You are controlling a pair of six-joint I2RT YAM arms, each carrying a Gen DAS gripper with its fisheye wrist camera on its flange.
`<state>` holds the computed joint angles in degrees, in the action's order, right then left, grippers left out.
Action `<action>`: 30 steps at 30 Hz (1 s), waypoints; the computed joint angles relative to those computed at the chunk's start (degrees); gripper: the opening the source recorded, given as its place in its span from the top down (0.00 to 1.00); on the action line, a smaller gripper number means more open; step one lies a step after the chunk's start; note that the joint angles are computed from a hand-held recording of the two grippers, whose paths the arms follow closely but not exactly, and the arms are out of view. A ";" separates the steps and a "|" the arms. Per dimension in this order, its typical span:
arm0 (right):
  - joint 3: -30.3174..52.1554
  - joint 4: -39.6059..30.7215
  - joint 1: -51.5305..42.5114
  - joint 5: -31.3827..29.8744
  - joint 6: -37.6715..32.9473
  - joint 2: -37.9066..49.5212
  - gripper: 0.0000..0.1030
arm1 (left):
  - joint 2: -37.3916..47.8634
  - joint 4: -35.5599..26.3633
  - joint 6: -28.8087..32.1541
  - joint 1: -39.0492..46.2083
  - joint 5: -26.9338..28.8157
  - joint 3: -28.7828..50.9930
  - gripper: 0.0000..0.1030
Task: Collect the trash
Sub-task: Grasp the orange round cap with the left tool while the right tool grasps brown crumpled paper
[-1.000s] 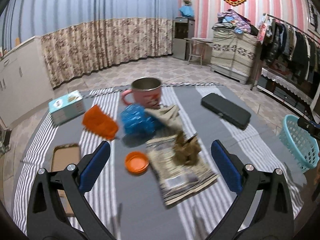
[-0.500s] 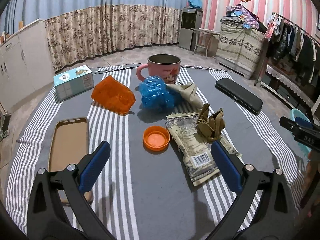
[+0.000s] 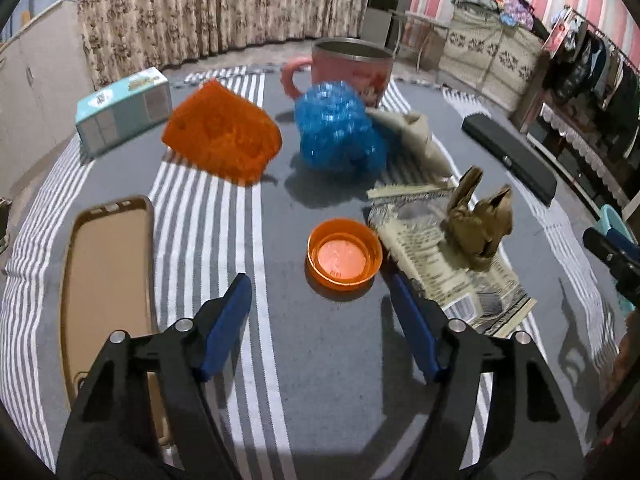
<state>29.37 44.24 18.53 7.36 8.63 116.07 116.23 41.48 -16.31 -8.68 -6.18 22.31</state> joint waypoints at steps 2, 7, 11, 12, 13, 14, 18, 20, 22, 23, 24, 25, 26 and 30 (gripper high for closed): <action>0.33 -0.35 0.61 0.41 0.08 0.19 0.12 | 0.09 -1.06 0.91 -0.11 0.07 1.26 0.32; 0.92 -0.73 2.84 2.21 -0.15 0.81 0.12 | 0.76 -3.75 3.23 -0.14 0.46 4.19 0.58; 1.58 -1.38 3.87 1.97 0.25 0.89 0.12 | -0.08 -1.89 4.07 1.67 3.84 2.55 0.62; 1.82 -1.69 4.52 2.06 0.54 0.83 0.12 | -0.41 -1.67 4.27 1.91 3.81 2.14 0.62; 1.94 -1.74 5.02 2.20 0.74 0.84 0.12 | -1.13 -1.25 4.53 2.06 3.45 1.32 0.62; 1.93 -1.71 5.82 2.39 0.96 0.66 0.12 | -2.06 -0.21 4.86 2.25 3.14 0.12 0.62; 2.08 -1.44 9.73 2.79 1.54 -0.11 0.12 | -7.81 3.37 7.97 5.03 1.48 -5.26 0.62; 2.74 -1.66 11.77 2.70 1.45 0.14 0.12 | -9.66 4.12 10.05 8.11 1.24 -6.85 0.62; 3.26 -1.28 13.54 2.48 1.38 0.66 0.12 | -10.81 4.73 12.51 13.11 3.13 -8.00 0.62; 4.05 -1.81 14.63 2.66 1.25 1.05 0.12 | -10.97 4.94 13.37 15.45 4.29 -8.31 0.62; 5.16 -2.71 15.51 3.15 1.12 1.57 0.12 | -10.86 5.19 14.21 18.44 5.77 -8.58 0.62; 6.29 -3.43 16.09 3.50 1.14 2.25 0.12 | -10.85 4.73 15.03 21.13 7.28 -8.33 0.62; 7.86 -4.78 16.61 3.69 1.30 2.96 0.12 | -10.91 4.90 15.49 22.77 8.14 -8.51 0.62; 12.33 -8.83 17.28 2.84 2.45 4.75 0.12 | -11.07 6.77 16.64 27.28 10.68 -9.45 0.62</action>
